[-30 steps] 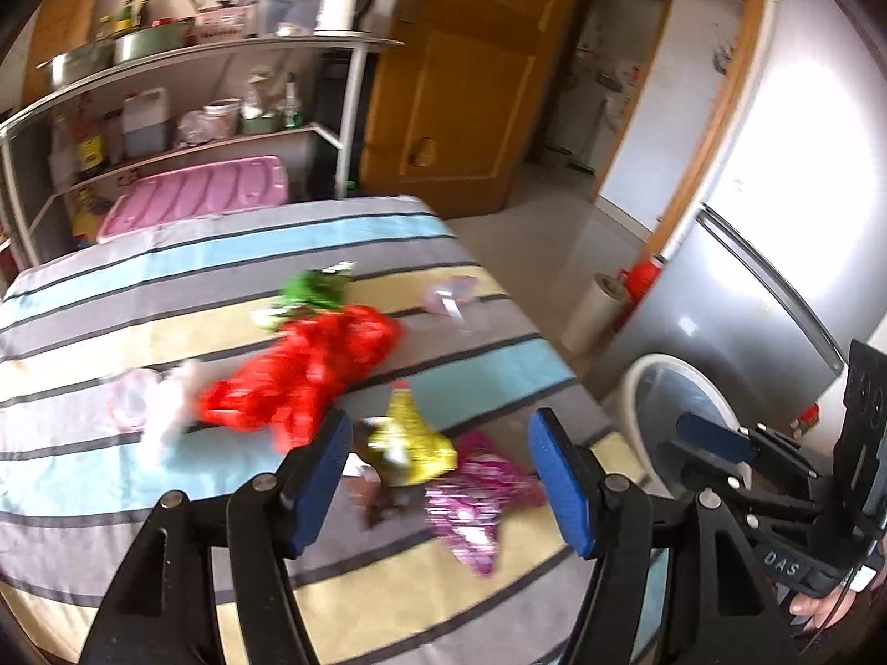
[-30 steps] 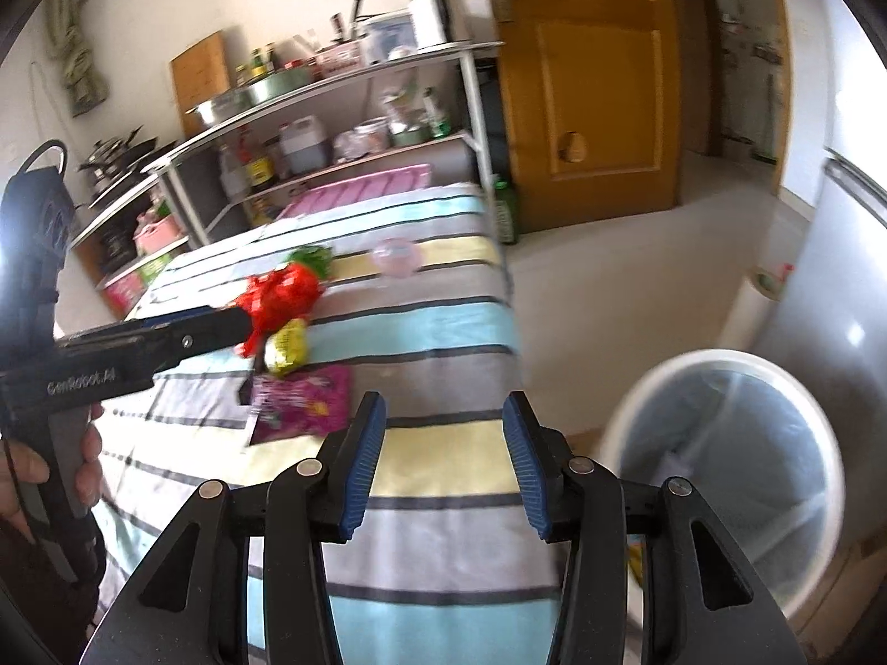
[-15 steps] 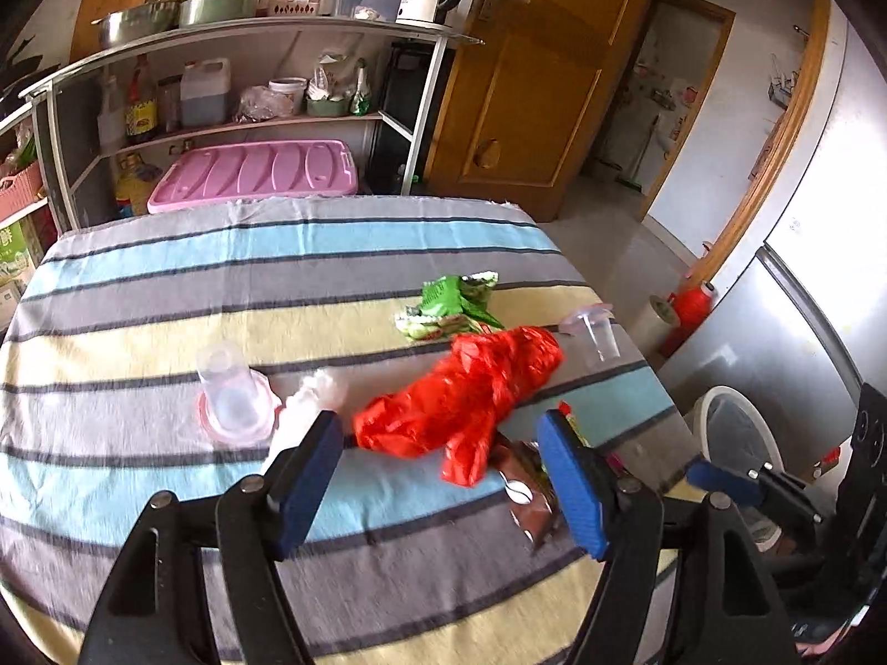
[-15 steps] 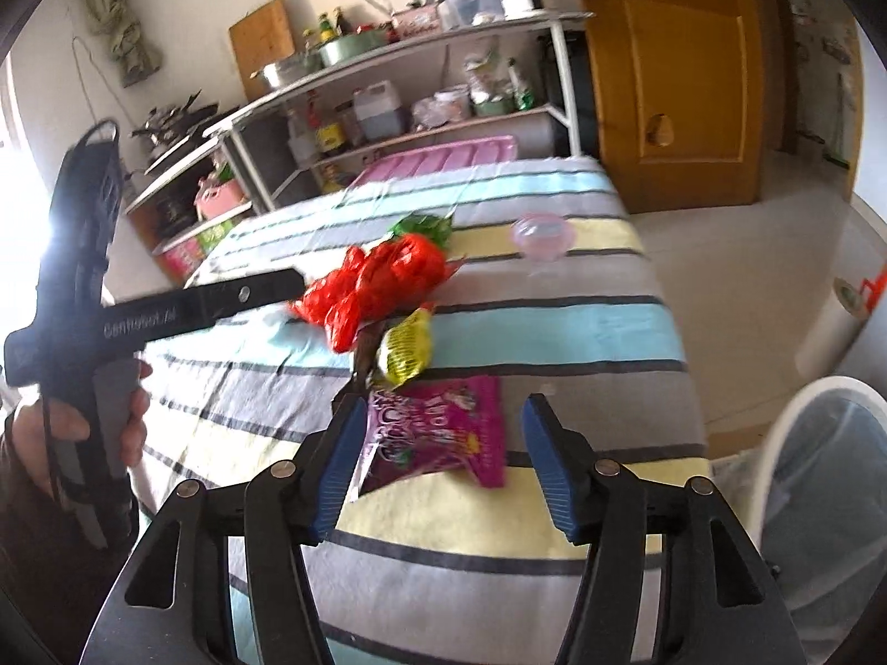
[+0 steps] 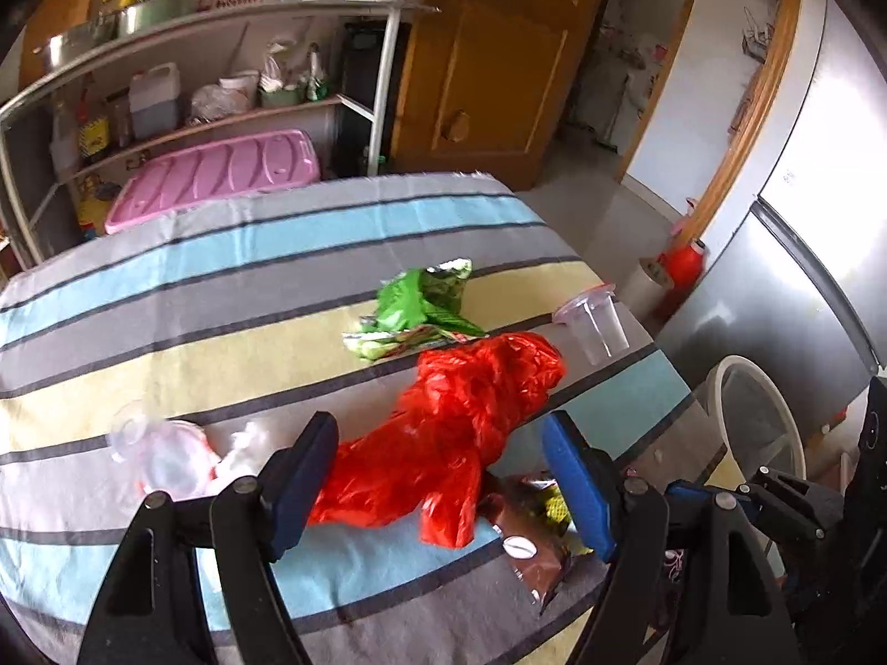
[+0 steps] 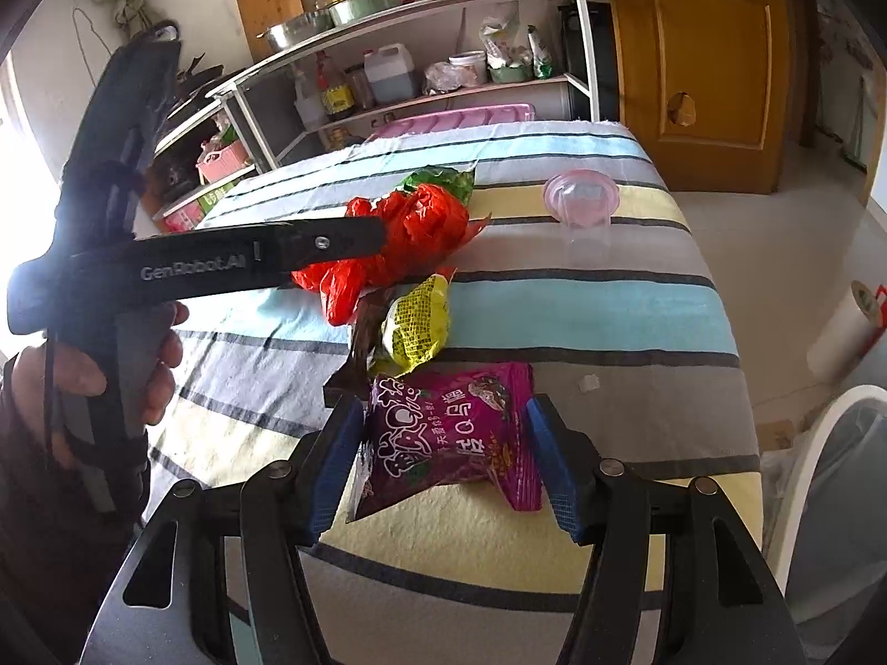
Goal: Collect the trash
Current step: 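Grasp the red plastic bag with the left gripper while the right grasps the purple wrapper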
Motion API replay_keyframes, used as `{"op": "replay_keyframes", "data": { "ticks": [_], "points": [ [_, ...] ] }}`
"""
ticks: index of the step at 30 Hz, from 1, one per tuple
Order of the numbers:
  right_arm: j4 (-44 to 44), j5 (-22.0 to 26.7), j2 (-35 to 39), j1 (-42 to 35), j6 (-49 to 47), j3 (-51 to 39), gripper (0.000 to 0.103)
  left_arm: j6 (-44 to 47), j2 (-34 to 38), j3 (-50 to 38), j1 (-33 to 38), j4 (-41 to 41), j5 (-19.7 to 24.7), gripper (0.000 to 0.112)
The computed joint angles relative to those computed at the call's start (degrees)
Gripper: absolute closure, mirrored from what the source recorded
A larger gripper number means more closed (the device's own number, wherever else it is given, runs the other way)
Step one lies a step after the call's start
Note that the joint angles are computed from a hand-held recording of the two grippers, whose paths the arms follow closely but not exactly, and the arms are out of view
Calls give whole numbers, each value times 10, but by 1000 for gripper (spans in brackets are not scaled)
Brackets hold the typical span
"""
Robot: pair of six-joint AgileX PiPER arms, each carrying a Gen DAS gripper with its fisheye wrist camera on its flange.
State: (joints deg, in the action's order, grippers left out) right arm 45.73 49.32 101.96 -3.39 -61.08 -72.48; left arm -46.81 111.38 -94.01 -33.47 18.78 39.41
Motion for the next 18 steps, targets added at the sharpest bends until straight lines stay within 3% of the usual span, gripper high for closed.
{"op": "replay_keyframes", "data": {
  "ticks": [11, 18],
  "points": [
    [-17, -27, -17, 12, -19, 20, 41, 10, 40, -48, 5, -8, 28, 35],
    [-15, -26, -25, 10, -26, 30, 41, 21, 45, -56, 6, -18, 33, 60]
  ]
}}
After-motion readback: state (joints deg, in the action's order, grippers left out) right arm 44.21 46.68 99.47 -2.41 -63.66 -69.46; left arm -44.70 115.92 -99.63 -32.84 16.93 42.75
